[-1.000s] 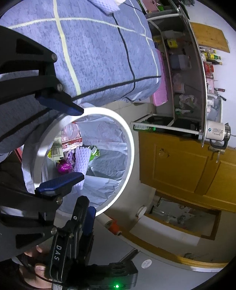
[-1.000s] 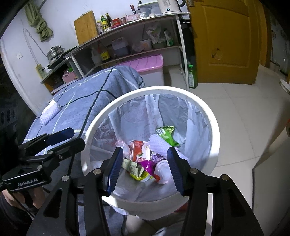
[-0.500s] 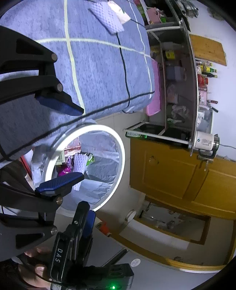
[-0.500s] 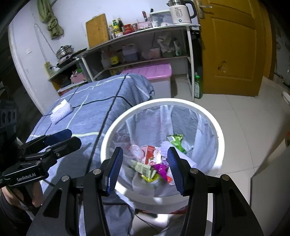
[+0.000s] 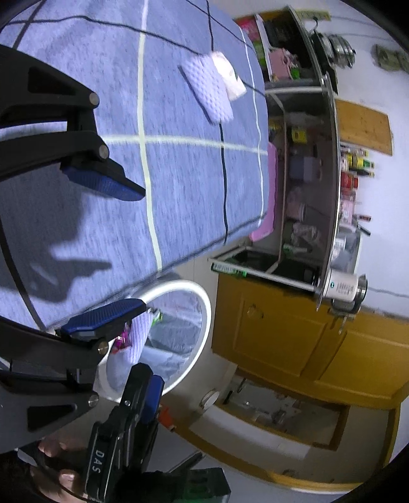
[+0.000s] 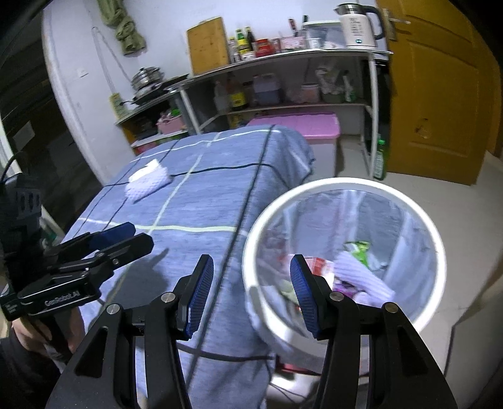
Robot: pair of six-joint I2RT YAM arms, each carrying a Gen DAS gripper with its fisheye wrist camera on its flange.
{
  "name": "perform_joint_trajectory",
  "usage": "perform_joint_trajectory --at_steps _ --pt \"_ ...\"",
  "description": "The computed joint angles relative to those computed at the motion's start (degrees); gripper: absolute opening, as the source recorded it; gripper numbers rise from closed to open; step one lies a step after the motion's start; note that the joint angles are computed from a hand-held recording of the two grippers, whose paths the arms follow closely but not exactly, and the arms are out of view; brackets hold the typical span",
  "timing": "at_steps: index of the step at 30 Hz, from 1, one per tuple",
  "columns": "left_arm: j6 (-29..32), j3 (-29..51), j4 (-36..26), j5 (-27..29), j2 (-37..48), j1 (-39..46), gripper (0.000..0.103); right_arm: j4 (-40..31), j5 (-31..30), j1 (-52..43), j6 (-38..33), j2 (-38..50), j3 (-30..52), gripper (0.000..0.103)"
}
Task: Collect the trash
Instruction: 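Move both open tools back from the bin toward the bed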
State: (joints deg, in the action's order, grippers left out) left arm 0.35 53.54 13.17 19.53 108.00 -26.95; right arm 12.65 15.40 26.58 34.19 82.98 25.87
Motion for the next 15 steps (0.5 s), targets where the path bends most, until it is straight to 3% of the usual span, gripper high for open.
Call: perform_joint_trajectory --at_steps 15 --pt "1.83 3.63 0.33 0.67 2.68 10.25 0.067 -0.30 -3.76 2.63 -4.51 12.87 14.41 0.052"
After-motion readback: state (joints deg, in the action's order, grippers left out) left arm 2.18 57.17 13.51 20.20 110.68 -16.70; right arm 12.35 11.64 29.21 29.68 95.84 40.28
